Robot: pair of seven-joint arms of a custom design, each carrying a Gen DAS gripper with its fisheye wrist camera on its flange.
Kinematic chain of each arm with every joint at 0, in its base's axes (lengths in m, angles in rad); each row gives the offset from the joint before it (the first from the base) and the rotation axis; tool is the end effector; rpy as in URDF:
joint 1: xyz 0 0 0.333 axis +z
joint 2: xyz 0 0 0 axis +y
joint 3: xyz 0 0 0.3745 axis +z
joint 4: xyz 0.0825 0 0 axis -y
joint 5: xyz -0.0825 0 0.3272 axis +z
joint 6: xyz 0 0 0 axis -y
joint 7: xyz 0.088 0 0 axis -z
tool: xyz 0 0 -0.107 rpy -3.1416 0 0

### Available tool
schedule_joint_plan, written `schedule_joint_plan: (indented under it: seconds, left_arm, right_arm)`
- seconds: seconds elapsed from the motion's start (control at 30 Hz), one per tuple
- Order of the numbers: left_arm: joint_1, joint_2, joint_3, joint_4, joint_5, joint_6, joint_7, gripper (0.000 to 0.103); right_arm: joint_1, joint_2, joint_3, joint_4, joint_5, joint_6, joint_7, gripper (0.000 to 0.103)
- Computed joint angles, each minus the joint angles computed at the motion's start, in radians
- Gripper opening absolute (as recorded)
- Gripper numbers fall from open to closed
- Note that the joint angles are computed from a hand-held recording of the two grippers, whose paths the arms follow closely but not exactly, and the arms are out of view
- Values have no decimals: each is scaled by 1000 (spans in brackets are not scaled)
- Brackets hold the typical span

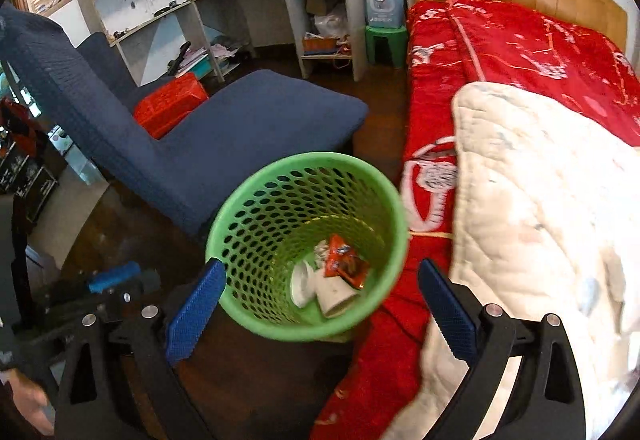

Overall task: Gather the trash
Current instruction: 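Move the right tool back to the bed and grasp the pink snack packet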

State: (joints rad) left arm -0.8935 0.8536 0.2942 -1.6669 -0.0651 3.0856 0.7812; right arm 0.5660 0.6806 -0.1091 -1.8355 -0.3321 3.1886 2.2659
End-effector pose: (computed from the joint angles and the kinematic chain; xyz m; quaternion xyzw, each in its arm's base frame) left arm 0.5694 -0.4523 0.2740 -0.7028 0.6424 -0.2865 0.1063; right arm 0.5976 0.3454 0.3233 -0.7145 0.6165 -0.1407 0.2994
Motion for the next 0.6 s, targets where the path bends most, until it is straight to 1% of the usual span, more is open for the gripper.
schedule_joint_plan:
  seconds: [0.1,0.13,0.23,0.27,0.33,0.4,0.5,0.53,0.6]
  left_arm:
    - [-8,3,-3,24,11,-16,4,42]
    - [-10,4,-7,32,16,-21,5,42]
    - [-23,5,-3,50,35,-33,2,42]
    - [-23,6,-5,54,41,-35,0,42]
    - [-18,8,-17,70,51,-41,-1,42]
    - [-24,14,-19,94,64,-57,-5,42]
    - [-27,25,-26,130,89,-76,-16,42]
    - [-25,28,-33,140,97,-80,-17,42]
    - [-26,38,-42,169,117,-98,-19,42]
  right_arm:
    - [53,-54,-79,-99,8,52,34,93]
    - [65,-65,-97,-124,13,66,40,93]
    - [130,-111,-183,-216,42,115,48,93]
    - [169,-126,-232,-254,58,132,47,93]
    - [206,-151,-281,-309,91,157,30,93]
    - [263,-179,-356,-382,138,184,15,93]
    - [298,-214,-410,-468,200,223,-11,93]
    - [319,-230,-442,-511,228,240,-21,93]
    - [337,-248,-471,-562,272,266,-44,93]
